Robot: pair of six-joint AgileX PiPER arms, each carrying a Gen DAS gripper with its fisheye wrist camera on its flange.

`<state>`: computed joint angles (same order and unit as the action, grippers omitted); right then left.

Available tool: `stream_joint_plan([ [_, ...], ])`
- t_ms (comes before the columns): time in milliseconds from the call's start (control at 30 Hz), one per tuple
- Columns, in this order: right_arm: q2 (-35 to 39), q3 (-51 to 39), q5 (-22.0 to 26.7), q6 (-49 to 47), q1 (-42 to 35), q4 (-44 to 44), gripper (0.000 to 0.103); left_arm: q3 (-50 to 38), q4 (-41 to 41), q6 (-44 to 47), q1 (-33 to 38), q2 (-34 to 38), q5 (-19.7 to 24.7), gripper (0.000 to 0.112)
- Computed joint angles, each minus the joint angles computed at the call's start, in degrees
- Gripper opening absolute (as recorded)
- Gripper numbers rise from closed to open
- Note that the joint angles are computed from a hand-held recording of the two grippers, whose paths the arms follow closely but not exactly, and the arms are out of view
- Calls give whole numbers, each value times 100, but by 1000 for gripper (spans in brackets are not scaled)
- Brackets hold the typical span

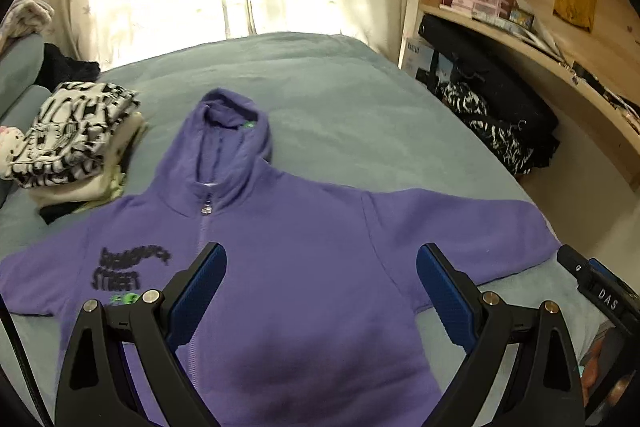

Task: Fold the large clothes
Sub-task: 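Move the right tool to the sleeve cuff and grasp it, then carry the sleeve cuff with the right tool across the hoodie front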

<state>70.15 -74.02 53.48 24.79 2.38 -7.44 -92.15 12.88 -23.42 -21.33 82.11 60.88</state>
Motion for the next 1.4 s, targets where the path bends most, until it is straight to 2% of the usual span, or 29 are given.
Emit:
stream_joint_plan([
  [200,610,114,-362,-993,-1176,1112,85,-102,276,-481,-391,691,-448,95],
  [300,823,201,-474,-1299,-1486,1485,85,-159,209,-593,-462,984,-514,95],
  [367,1005,259,-563,-1585,-1759,1873,85,-199,147,-612,-504,1185,-600,89],
  [433,1181,261,-608,-1675,-1953,2082,85,-214,196,-604,-545,1326,-654,73],
  [533,1511,171,-619,-1914,-2293,2480,85,-469,5,-503,-517,1723,-567,72],
  [667,1924,20,-567,-2152,-2641,2983,85,-1055,-439,-313,-352,2388,-173,70],
  [733,2182,-77,-541,-2201,-2774,3186,85,-1177,-673,-217,-276,2604,-100,49],
  [800,2388,-159,-555,-2242,-2853,3357,85,-1294,-835,-180,-209,2804,-11,44],
  [867,2497,-258,-576,-2117,-2818,3291,85,-1308,-909,-218,-170,2902,-21,43],
  [967,2637,-422,-636,-1726,-2704,2977,72,-1278,-751,-301,-233,2968,-95,43],
  [1033,2761,-525,-643,-1434,-2722,2890,48,-1273,-699,-288,-240,2980,-94,43],
  [1067,2793,-539,-625,-1408,-2786,3004,41,-1241,-671,-307,-233,2956,-115,43],
  [1100,2795,-522,-615,-1465,-2870,3182,24,-1177,-616,-364,-233,2897,-145,43],
  [1133,2762,-466,-628,-1608,-2980,3465,13,-1103,-575,-370,-203,2786,-148,39],
  [1233,2272,-49,-989,-2167,-3117,4250,11,-786,-440,-342,-140,2442,-259,29],
  [1300,1813,116,-1103,-2677,-3048,4762,11,-580,-426,-235,-52,2186,-315,28],
  [1400,1281,99,-1071,-3323,-2770,5419,10,-275,-415,-118,140,1747,-165,28],
])
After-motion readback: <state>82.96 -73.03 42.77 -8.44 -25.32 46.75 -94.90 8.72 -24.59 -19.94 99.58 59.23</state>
